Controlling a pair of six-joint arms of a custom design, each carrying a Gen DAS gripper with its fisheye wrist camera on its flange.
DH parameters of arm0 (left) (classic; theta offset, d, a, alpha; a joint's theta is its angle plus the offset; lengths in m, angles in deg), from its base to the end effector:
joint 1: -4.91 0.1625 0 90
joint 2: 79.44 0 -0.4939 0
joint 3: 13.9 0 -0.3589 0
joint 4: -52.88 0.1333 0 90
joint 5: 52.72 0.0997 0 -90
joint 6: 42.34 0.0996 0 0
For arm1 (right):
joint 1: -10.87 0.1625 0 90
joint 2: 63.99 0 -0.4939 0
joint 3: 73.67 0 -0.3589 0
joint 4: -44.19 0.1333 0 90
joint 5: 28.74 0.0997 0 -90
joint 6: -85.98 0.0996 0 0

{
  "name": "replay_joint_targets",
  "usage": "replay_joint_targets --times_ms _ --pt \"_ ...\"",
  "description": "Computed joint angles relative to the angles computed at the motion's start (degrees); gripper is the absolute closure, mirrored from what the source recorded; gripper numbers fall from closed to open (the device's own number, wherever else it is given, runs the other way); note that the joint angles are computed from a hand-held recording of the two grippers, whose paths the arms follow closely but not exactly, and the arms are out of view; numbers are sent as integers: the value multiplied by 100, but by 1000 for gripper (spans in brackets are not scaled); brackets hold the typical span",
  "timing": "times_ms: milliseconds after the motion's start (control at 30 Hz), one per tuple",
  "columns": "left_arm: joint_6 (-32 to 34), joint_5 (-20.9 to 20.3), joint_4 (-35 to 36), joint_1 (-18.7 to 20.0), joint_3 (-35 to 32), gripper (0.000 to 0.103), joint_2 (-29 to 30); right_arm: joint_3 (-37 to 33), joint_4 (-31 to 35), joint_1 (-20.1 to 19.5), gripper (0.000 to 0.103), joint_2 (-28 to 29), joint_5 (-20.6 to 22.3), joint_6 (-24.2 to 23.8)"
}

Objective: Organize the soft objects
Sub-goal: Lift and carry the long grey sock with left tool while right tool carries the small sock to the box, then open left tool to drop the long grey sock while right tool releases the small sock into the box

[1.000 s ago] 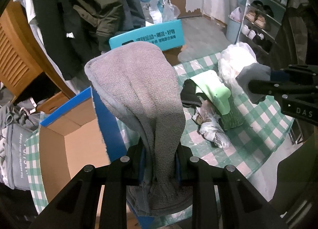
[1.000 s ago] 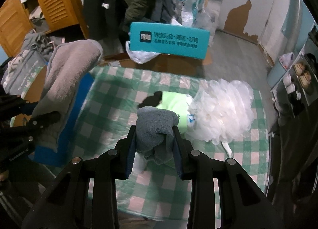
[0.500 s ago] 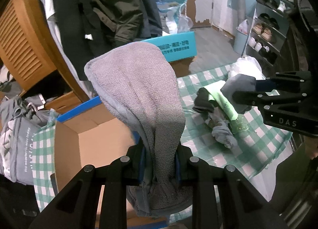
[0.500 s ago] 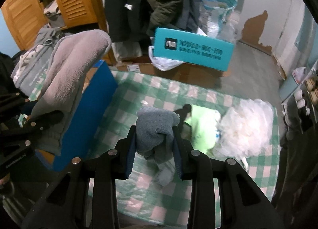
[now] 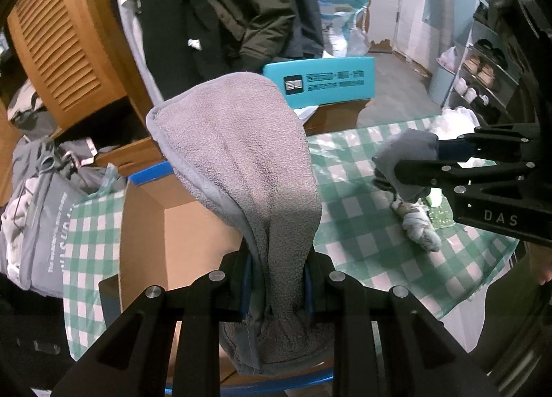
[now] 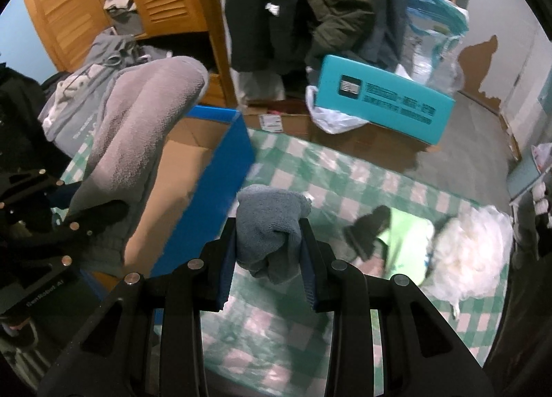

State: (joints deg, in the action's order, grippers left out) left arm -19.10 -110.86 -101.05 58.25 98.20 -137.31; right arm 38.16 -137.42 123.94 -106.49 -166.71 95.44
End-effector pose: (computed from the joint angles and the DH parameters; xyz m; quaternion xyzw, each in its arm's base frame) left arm -0.2002 -0.5803 0.2230 0.4582 0.8418 -0.1127 0.2621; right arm 0.2930 -0.5365 0.1365 0.0282 -0.8994 0.2812 0.3334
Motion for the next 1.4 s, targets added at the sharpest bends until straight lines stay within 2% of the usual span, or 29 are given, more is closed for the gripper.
replay_joint_targets --times_ms 633,1000,1200,1267,1333,1400 --pt "-99 301 226 583 -357 79 -36 -1101 721 15 71 650 547 -360" --pt "-220 371 372 773 -503 79 -20 -1524 1206 28 71 931 685 -357" --pt "-228 525 356 802 -530 74 47 -1600 1440 -11 70 952 836 -276" --pt "-226 600 359 801 -534 59 68 -1613 1466 -13 63 953 846 -239" --pt "-225 684 320 799 -524 55 82 -1627 1512 -12 45 958 811 -217" --pt "-257 746 322 805 -532 52 96 -1603 1424 -6 41 959 784 -223"
